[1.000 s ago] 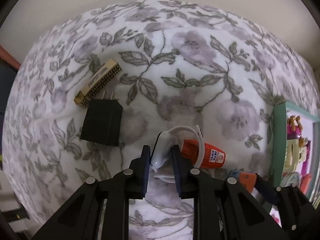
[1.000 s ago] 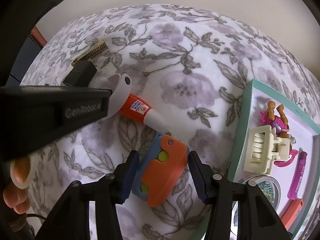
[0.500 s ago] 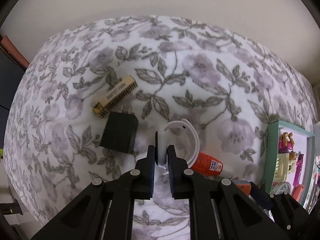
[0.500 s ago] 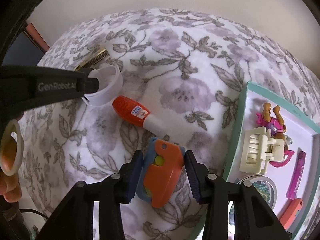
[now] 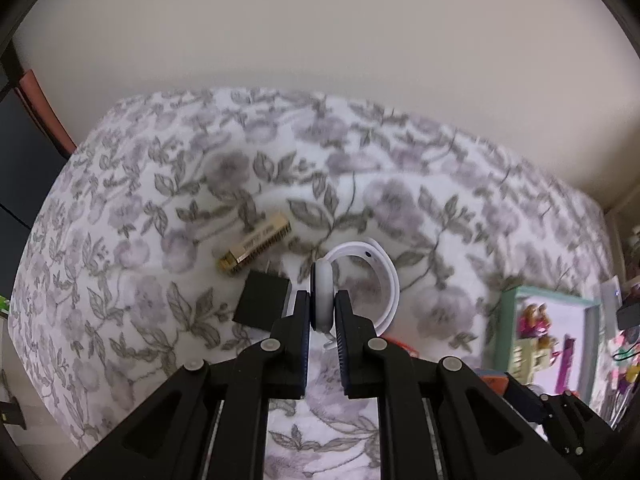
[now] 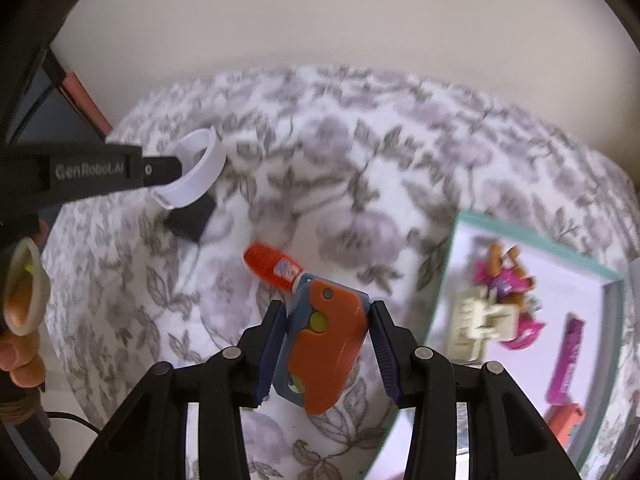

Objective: Organize rigid objects
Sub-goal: 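Carry the orange comb and white ring over the white tray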

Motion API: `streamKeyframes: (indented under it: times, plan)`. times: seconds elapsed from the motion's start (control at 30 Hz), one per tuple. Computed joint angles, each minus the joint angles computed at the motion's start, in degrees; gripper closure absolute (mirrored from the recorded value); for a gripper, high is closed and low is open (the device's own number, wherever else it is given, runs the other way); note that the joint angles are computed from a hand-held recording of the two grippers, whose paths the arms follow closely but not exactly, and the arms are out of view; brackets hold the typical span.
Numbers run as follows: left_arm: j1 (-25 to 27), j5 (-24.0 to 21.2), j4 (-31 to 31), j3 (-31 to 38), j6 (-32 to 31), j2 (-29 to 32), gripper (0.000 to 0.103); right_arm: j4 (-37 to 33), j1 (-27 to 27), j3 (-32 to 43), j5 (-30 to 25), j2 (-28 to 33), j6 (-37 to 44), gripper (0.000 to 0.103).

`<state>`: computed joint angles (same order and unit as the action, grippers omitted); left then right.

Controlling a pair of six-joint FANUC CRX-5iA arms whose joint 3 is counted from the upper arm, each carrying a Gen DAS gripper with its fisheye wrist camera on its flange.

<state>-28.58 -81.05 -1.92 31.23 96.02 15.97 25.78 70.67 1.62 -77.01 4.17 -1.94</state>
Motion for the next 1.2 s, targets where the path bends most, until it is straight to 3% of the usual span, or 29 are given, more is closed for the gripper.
streamKeyframes:
  times: [0.27,0.57,1.07,1.2]
  plan:
    - [-1.0,4.0,1.0,0.2,-0.6,-2.6,0.091,7.4,2.8,-1.6,-6.5,-4.0,-5.6,0.058]
    - [-4.1,7.2,3.6,0.5,-2.3,-3.3,0.091,9.7,5.7,-6.3,-14.9,-10.2,-13.3,0.058]
    - [-13.1,5.9,5.4,3.4,-7.8,0.5,0.091,8.5,13.9,-13.0,-31.6,-19.6,-28.8,0.057]
    - [-15.6,4.6,4.5,4.4,-8.8,2.0,0.091,7.4,14.5,-14.5,-32.1,-21.2,-30.6,0.057]
